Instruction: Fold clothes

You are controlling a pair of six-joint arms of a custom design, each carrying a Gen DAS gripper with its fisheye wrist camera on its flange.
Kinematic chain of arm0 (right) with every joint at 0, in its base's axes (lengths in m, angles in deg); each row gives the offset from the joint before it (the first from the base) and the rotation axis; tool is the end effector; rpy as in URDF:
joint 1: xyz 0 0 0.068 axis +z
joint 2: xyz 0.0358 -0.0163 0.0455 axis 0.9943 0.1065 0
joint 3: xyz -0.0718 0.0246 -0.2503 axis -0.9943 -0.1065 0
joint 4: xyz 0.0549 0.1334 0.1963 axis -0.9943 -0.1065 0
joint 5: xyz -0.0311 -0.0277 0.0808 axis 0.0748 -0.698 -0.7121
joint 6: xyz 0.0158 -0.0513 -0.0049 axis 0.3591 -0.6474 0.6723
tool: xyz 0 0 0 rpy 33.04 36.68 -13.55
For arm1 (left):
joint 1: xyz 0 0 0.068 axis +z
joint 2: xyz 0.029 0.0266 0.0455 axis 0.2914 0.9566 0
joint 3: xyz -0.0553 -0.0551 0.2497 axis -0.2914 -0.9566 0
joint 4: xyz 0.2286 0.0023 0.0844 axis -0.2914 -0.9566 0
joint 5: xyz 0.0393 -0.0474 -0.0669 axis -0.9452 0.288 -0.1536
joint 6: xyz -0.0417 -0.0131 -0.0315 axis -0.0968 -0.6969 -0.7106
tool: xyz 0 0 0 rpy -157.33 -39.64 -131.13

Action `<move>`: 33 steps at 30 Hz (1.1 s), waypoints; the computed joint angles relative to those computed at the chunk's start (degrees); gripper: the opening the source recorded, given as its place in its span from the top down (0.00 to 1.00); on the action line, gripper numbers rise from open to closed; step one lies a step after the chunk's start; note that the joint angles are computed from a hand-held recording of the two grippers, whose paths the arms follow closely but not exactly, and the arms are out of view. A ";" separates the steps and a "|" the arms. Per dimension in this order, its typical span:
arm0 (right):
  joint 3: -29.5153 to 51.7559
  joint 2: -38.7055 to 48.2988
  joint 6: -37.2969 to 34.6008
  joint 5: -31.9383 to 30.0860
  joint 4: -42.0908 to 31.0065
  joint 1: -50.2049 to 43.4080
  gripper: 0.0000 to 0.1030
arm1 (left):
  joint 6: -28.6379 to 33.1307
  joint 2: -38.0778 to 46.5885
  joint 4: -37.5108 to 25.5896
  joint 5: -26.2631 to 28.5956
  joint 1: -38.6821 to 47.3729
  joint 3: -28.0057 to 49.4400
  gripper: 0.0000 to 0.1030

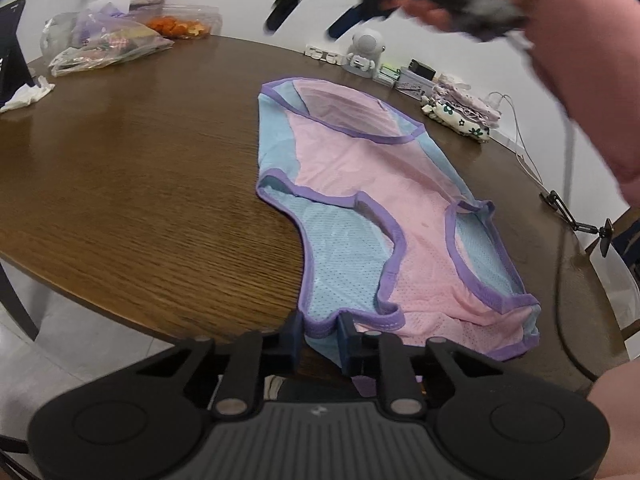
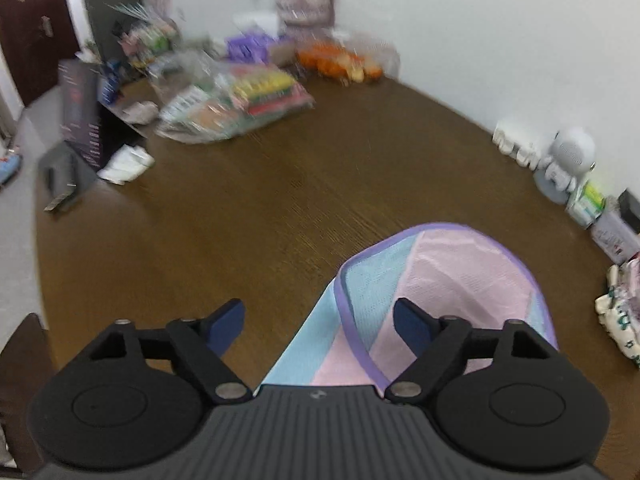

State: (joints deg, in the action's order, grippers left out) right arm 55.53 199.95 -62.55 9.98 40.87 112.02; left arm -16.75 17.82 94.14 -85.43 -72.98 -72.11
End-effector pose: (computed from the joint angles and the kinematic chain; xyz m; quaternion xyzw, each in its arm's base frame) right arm 0.3590 0.1967 0.1583 -0.3330 0.9025 0.0971 0.2553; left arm 0.0238 -0.1687 0.0465 -0.0765 0.9271 -0.1195 0.3470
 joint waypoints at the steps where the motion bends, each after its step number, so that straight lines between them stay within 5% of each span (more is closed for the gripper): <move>1: 3.68 3.75 1.40 0.70 -1.36 0.62 0.28 | 0.00 0.00 0.00 0.00 0.00 0.00 0.86; 6: 16.38 17.20 6.04 2.33 -7.09 2.38 0.60 | 1.09 -0.40 0.73 0.38 0.18 -0.53 0.87; 15: 25.50 25.59 9.54 5.83 -10.30 3.71 0.70 | 4.38 -0.79 3.56 1.14 1.67 -1.94 0.90; 20: 24.87 25.71 9.63 5.90 -9.59 3.39 0.73 | 5.47 -0.75 3.72 1.49 2.33 -1.70 0.91; 29: 23.70 25.07 8.45 8.65 -7.86 3.39 0.99 | 5.83 -1.07 5.85 1.72 2.98 -3.16 0.96; 33: 21.90 24.08 7.24 9.57 -6.72 3.64 1.00 | 5.29 -0.97 5.81 1.64 2.95 -3.10 0.97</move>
State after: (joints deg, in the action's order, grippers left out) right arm 77.44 224.02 -55.31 19.56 34.15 115.65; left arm -11.46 16.86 99.95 -83.79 -70.03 -75.21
